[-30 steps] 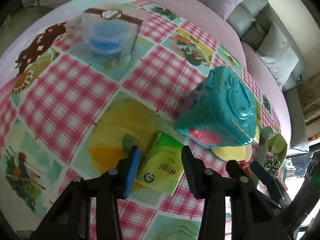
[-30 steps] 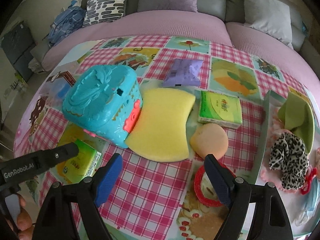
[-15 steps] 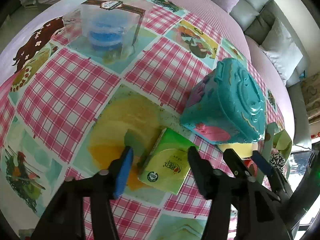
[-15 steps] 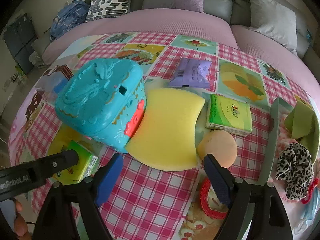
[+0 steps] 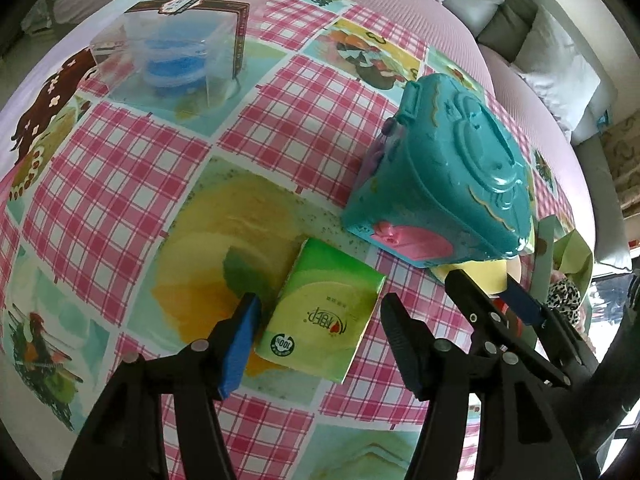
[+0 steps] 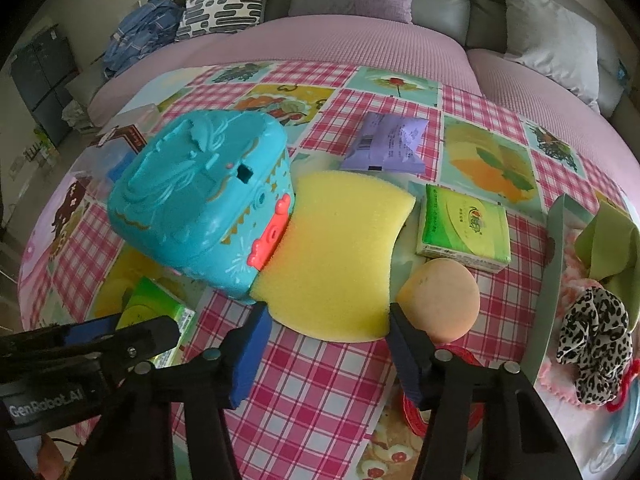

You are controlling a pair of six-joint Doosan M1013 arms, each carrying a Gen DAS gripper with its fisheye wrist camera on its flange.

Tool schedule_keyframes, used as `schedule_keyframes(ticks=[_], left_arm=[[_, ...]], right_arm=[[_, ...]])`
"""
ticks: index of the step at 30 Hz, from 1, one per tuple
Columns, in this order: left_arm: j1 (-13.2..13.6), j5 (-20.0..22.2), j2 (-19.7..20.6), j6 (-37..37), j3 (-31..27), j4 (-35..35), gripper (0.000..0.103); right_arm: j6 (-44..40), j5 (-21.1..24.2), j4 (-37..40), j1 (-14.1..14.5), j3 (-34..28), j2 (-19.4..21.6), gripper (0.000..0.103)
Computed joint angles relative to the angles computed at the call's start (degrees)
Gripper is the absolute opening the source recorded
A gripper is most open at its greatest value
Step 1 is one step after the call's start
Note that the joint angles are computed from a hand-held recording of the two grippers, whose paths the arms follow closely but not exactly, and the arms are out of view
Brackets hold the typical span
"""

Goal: Organize soft objects
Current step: 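Grasp the yellow sponge with the right tool while the left tool holds the tissue pack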

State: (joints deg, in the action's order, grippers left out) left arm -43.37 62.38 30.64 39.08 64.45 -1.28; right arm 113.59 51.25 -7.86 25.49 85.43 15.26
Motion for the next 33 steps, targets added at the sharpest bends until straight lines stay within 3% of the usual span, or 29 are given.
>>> schedule_keyframes(ticks=[9, 15, 33], left_arm=[[-1.5, 3.4, 2.4, 0.6, -3.5, 4.8, 0.063], [-2.5, 5.5, 4.2, 2.3, -6.3, 7.3, 0.056], [-1.7, 0.8, 2.6, 1.3, -4.9, 7.3, 0.055]], right_arm=[[-0.2, 0.0, 1.8, -0.4, 1.0, -0.7, 0.056], [-0.2, 0.4, 3.1, -0.4, 1.9, -1.5, 0.056], [0.9, 1.7, 3.5, 0.3, 3.1, -3.2, 0.055]])
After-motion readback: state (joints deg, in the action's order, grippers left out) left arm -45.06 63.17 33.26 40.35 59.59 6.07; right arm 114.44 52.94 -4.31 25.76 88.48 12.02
